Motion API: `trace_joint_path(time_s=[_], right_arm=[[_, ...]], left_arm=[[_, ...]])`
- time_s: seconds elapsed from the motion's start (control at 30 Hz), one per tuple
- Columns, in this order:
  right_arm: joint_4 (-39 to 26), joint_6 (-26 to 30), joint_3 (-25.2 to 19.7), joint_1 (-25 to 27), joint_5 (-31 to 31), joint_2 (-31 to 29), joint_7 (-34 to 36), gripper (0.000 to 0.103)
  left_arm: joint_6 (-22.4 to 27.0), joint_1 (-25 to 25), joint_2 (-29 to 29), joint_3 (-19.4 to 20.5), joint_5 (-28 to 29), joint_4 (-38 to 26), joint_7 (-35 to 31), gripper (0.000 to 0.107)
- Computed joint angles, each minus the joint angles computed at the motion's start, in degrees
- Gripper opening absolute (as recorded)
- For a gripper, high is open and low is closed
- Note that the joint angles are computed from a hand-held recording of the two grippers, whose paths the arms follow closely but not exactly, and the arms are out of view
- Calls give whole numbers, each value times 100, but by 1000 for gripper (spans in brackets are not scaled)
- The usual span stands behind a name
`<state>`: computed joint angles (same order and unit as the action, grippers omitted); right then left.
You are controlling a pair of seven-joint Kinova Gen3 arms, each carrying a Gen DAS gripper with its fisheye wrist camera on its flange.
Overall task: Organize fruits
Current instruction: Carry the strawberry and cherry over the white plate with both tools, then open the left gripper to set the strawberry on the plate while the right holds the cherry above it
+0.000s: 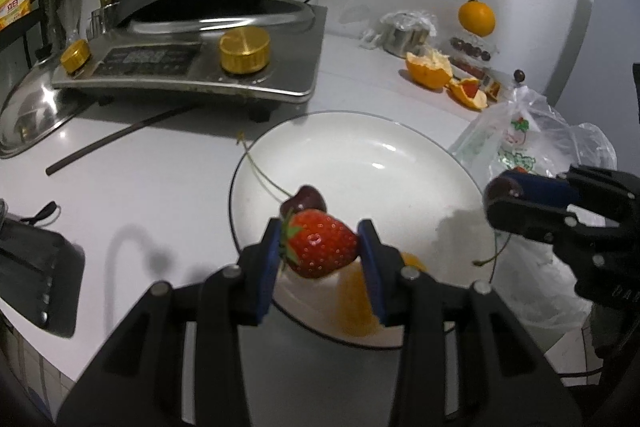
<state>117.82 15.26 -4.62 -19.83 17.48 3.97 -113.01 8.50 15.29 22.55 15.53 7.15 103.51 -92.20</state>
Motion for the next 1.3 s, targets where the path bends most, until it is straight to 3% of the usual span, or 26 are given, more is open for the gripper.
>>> trace_joint_path(time_s=[0.13,0.23,0.37,0.8,1.3], right_arm=[[-120,-18,-54,68,-245,142,299,30],[-208,-18,-59,96,-426,227,519,30],[-304,-50,-51,89,-621,342,742,30],[-1039,121,189,-180,-694,1006,1046,31],[-1928,515,279,-296,-834,1756,1240,31]], left_arm=[[42,-84,75,99,-6,-78,-73,42],[-21,-240,62,273,15,-53,-207,53],[-96,-218,-16,216,31,-7,-226,65],[-221,-229,-224,-200,-50,218,41,65],[-420,-833,-121,135,-74,377,117,65]])
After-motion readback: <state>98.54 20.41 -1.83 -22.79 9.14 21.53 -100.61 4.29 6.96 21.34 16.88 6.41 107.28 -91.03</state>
